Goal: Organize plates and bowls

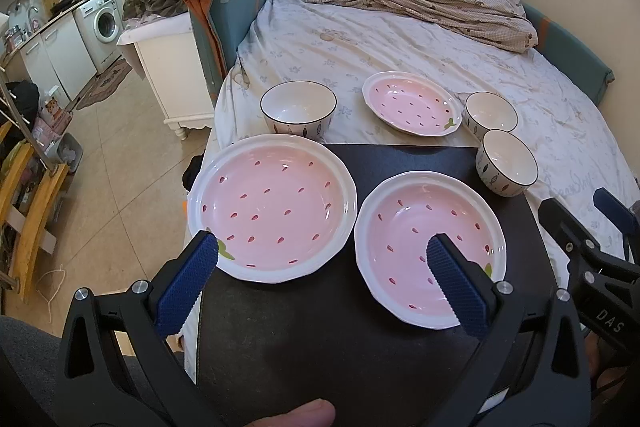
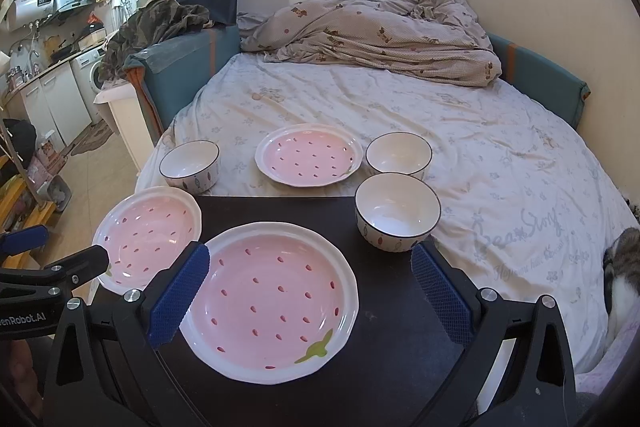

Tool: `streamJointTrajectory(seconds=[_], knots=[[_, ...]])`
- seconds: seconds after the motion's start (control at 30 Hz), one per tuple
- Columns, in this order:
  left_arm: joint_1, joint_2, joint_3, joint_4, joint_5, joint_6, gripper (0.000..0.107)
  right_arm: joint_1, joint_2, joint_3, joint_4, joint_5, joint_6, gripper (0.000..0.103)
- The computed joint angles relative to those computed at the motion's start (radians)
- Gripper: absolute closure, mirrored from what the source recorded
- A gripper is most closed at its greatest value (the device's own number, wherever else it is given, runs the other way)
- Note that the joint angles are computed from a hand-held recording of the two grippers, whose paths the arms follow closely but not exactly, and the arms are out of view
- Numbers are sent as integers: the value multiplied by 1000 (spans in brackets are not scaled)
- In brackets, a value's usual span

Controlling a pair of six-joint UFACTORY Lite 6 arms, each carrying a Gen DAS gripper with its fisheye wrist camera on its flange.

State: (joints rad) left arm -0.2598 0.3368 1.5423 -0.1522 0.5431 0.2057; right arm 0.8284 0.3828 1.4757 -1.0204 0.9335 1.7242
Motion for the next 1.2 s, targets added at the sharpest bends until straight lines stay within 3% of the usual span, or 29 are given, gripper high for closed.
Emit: streamJointTrajectory(seconds=[1.2], knots=[[2, 5, 6, -2, 0, 4, 4, -6, -15, -17, -7, 1, 7, 0]])
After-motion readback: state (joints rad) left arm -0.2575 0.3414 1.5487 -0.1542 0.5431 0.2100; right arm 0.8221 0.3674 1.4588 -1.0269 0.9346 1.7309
